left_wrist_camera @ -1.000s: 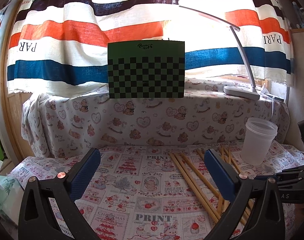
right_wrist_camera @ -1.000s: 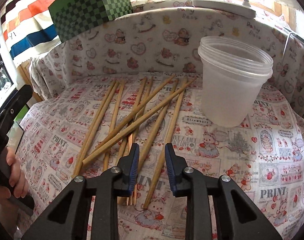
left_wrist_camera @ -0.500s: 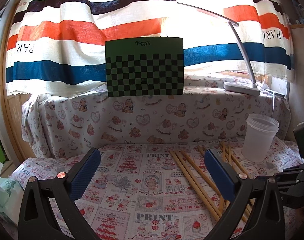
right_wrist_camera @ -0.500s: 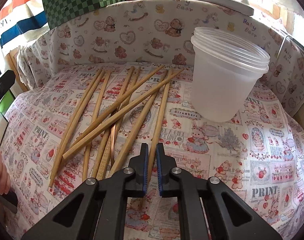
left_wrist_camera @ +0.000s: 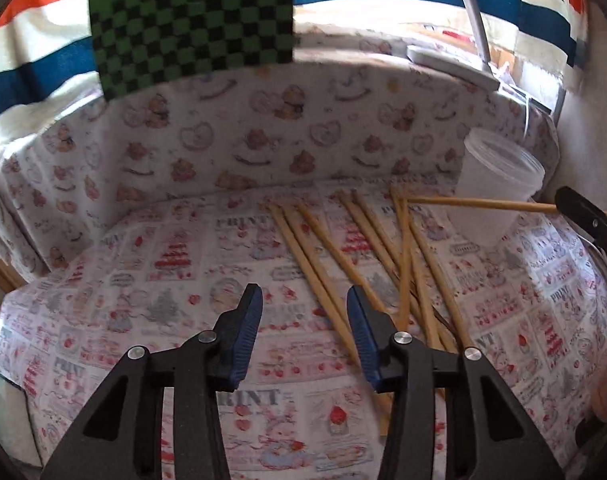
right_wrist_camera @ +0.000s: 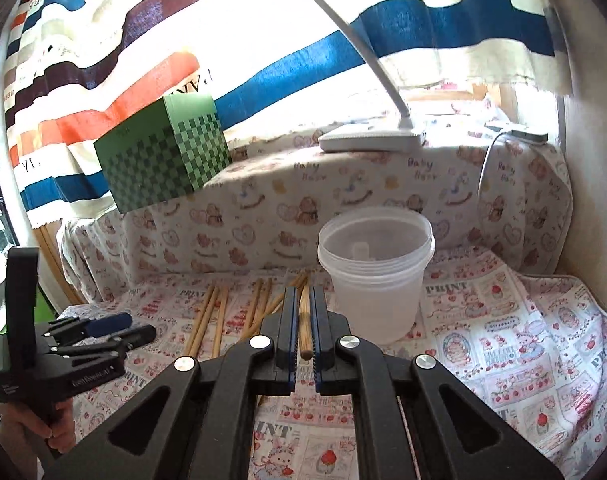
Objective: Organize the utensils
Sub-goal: 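Lower the right gripper and close it on a chopstick while the left gripper grasps another chopstick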
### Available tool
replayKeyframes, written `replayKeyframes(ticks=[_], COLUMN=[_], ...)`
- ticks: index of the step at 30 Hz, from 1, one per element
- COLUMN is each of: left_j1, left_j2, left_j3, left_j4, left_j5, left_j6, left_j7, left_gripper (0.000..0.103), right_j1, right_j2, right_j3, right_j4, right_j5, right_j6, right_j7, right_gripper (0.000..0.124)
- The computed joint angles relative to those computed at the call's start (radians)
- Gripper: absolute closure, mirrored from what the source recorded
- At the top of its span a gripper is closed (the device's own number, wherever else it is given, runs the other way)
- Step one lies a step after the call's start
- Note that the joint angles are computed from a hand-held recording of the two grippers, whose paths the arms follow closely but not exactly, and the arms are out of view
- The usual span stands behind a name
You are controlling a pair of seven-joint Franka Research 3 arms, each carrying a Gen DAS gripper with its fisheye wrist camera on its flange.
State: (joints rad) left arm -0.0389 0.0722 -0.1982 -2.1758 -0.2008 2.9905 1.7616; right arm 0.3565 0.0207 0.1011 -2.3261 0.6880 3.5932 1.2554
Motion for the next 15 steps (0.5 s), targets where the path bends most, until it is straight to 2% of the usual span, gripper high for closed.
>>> replayKeyframes(ticks=[1, 2, 5, 7, 10, 12, 15], left_j1=[0.003, -0.004, -0.02, -0.001, -0.01, 0.017, -0.011], left_j2=[0.014, 0.029, 0.062, 0.078, 0.091, 0.098, 0.114], left_j3=[-0.008, 0.001, 0.023, 0.006, 0.027, 0.001, 0.036], left_j4=[0.031, 0.057, 0.105, 0.124, 0.138, 0.152, 0.178], left_j5=[-0.031, -0.005, 0.088, 0.05, 0.127, 0.069, 0.188], left_j6=[-0.059, -0.099, -0.157, -0.164, -0.172, -0.197, -0.214], left_j7=[0.008, -0.033, -0.157, -0.146, -0.239, -0.199, -0.288], left_gripper=[0.063, 0.064, 0.071, 0.087, 0.088, 0.088, 0.088], right_j1=[-0.002, -0.002, -0.016, -0.022, -0.029, -0.024, -0.022], right_j2=[0.0, -0.006, -0.018, -0.018, -0.027, -0.028, -0.025], right_j3=[-0.001, -0.001, -0.007, -0.009, -0.011, -0.003, -0.001], right_j4=[-0.002, -0.001, -0.023, -0.035, -0.068, -0.066, -0.06], right_j5=[-0.013, -0.014, -0.086, -0.124, -0.197, -0.161, -0.141], right_j6=[0.002, -0.005, 0.004, 0.042, 0.111, 0.126, 0.119], right_j7=[0.008, 0.014, 0.099, 0.143, 0.209, 0.168, 0.153], right_gripper=[0.117, 0.117, 0.117, 0.117, 0.117, 0.117, 0.117])
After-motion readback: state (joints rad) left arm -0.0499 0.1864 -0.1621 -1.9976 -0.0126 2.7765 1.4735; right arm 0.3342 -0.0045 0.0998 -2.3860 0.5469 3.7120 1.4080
